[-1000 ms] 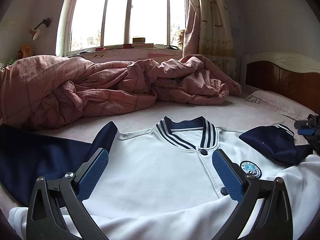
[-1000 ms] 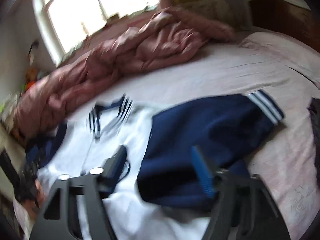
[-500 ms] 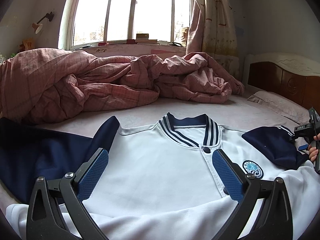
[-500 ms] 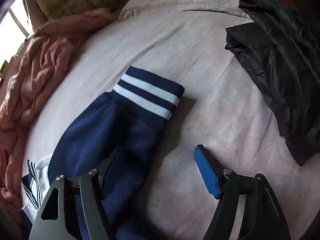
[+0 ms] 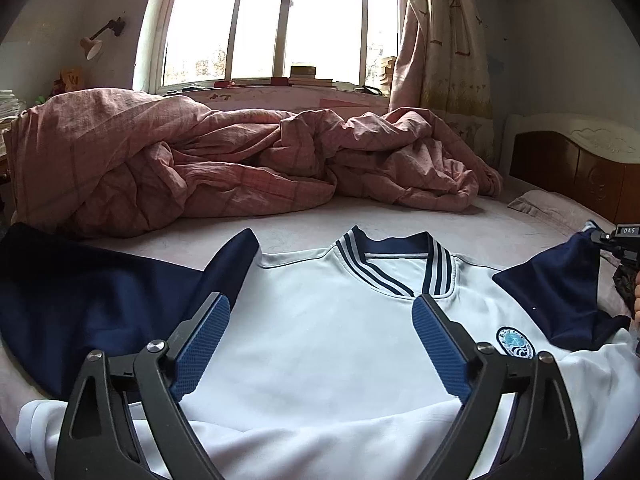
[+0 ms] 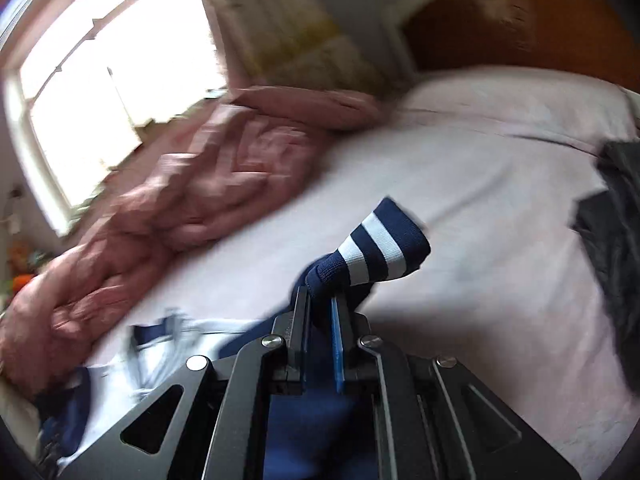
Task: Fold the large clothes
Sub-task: 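Grasp the navy sleeve cuff with the right gripper and lay it across the chest, then release the navy sleeve on the jacket chest with the right gripper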
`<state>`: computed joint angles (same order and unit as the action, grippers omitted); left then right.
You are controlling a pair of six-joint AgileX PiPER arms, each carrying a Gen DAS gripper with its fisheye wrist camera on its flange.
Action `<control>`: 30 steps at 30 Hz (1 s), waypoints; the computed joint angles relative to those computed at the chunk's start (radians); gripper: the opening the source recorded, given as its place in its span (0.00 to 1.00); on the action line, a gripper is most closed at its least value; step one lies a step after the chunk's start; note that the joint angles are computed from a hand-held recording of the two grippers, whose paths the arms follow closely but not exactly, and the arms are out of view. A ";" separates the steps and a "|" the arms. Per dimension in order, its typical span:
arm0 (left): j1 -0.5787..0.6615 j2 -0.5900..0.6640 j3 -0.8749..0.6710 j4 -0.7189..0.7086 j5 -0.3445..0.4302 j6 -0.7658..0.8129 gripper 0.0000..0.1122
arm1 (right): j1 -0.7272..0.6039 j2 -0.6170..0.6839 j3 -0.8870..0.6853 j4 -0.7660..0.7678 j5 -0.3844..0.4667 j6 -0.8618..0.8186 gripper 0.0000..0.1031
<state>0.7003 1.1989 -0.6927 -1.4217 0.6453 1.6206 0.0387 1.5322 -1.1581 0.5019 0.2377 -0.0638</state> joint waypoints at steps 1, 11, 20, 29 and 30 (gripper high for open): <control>0.003 0.002 -0.002 0.005 0.003 -0.006 0.73 | 0.045 -0.024 -0.003 0.100 0.016 -0.100 0.10; -0.030 0.011 -0.010 0.035 -0.041 -0.037 0.65 | 0.464 0.129 -0.146 -0.095 0.192 0.010 0.10; 0.003 0.007 -0.049 0.187 0.202 -0.134 0.71 | 0.453 0.033 -0.052 -0.026 0.158 -0.053 0.61; -0.220 0.174 -0.205 0.466 0.282 -0.549 0.73 | 0.404 -0.096 0.042 -0.889 0.120 0.847 0.61; -0.250 0.209 -0.230 0.468 0.277 -0.602 0.69 | 0.395 -0.105 0.059 -0.969 0.112 0.943 0.61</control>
